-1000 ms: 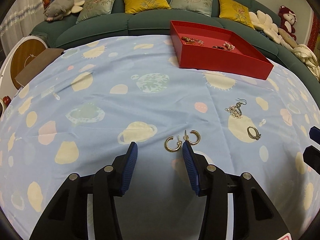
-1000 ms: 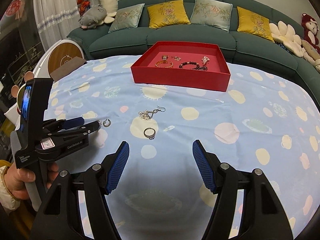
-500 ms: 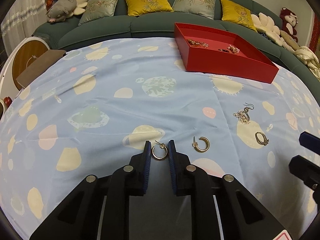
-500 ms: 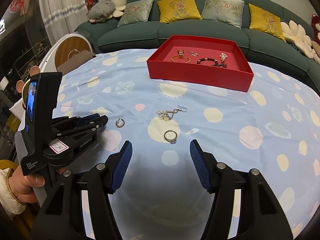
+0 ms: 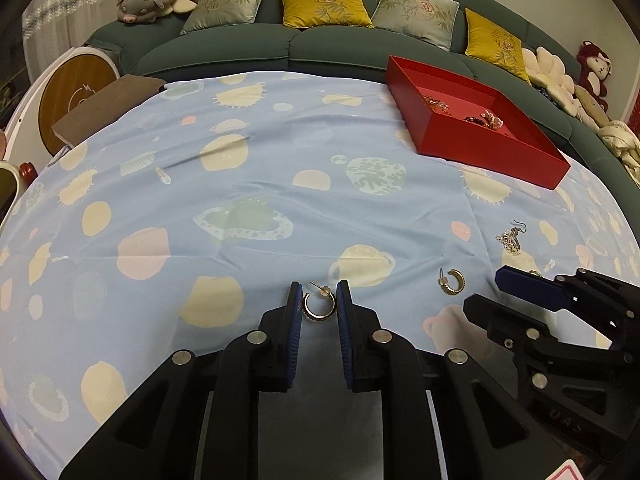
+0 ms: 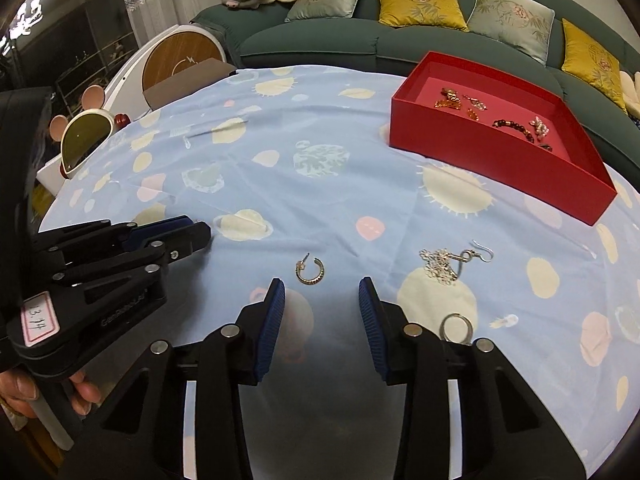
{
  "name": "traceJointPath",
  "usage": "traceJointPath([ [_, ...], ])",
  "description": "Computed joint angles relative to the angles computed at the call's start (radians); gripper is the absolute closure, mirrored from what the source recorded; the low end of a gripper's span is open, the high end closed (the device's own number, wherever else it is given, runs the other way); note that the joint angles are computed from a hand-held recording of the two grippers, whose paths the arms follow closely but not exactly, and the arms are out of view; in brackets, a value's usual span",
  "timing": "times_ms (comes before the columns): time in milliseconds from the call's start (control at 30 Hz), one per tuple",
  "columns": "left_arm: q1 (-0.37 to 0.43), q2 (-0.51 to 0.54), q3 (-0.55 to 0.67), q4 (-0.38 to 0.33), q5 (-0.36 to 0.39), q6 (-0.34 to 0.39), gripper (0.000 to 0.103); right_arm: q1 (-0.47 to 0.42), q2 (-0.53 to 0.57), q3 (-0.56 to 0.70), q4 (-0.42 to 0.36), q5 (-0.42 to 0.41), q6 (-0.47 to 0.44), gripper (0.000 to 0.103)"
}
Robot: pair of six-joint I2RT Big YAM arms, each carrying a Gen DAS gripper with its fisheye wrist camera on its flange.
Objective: Organize jewelry
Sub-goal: 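Grasp the other gold hoop earring with the right gripper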
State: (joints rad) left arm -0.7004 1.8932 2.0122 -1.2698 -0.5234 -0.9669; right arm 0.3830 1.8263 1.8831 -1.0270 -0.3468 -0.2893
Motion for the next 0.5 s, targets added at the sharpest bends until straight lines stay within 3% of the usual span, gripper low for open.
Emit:
traceJointPath([
  [333, 0.003, -0.072, -0.097, 0.046, 0.009, -0.024, 0.089, 0.018, 0.018, -0.005, 0.050, 0.017, 0.002, 0.072],
  [400, 0.004, -0.075, -0.099, 0.047, 0.011, -0.027, 0.089, 0.022, 0.017, -0.010, 0.064, 0.028, -0.003, 0.081],
  [500, 0.002, -0.074, -0.096, 0.045, 0.008, -0.025, 0.089, 0.027, 0.019, -0.007, 0.065, 0.036, -0.011, 0.087],
])
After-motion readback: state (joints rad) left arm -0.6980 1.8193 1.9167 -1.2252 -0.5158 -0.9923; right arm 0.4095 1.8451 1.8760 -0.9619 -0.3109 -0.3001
